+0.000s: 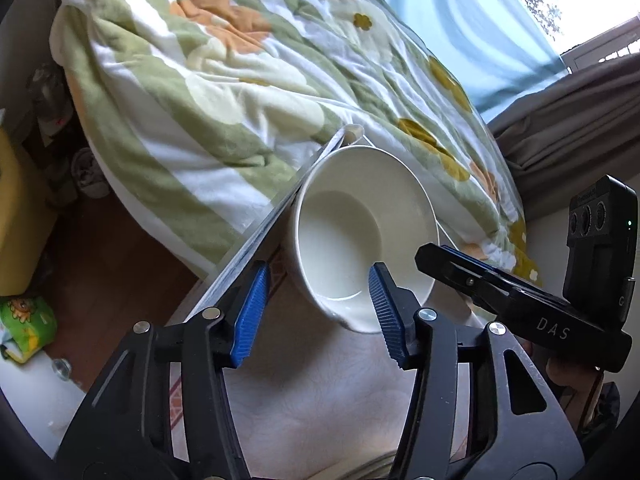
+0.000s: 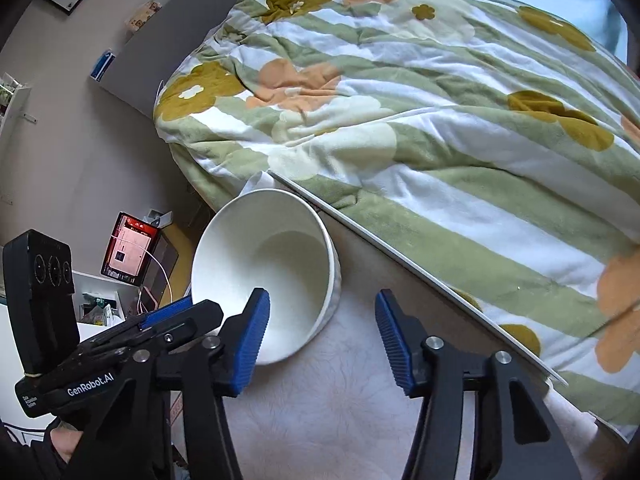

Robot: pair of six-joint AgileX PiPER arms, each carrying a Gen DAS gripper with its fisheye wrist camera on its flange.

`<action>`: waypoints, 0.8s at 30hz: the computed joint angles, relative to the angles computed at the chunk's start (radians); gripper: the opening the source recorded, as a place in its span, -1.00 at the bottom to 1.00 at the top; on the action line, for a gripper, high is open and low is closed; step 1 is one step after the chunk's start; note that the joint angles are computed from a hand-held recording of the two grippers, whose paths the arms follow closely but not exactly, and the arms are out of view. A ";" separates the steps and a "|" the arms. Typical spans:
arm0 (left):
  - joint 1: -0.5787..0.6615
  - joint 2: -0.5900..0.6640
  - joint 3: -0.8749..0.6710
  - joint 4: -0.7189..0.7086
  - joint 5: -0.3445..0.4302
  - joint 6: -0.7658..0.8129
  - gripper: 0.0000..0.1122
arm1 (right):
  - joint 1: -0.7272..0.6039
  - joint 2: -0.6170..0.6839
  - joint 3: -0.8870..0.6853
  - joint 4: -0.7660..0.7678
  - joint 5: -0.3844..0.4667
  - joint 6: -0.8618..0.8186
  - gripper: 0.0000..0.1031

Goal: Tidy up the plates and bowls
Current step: 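Grasp the rim of the white bowl with both grippers, then carry the white bowl with both grippers onto the cream bowl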

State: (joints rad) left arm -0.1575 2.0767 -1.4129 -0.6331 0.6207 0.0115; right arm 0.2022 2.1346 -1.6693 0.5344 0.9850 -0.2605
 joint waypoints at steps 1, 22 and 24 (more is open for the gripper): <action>-0.002 0.012 -0.012 0.010 0.001 -0.006 -0.17 | 0.005 0.017 -0.016 -0.007 0.002 0.005 -0.11; -0.097 -0.105 -0.004 0.301 -0.005 -0.177 -0.71 | 0.015 -0.123 0.177 0.008 -0.132 -0.011 -0.75; -0.133 -0.160 0.012 0.348 0.002 -0.218 -0.71 | 0.002 -0.202 0.245 0.015 -0.147 -0.012 -0.75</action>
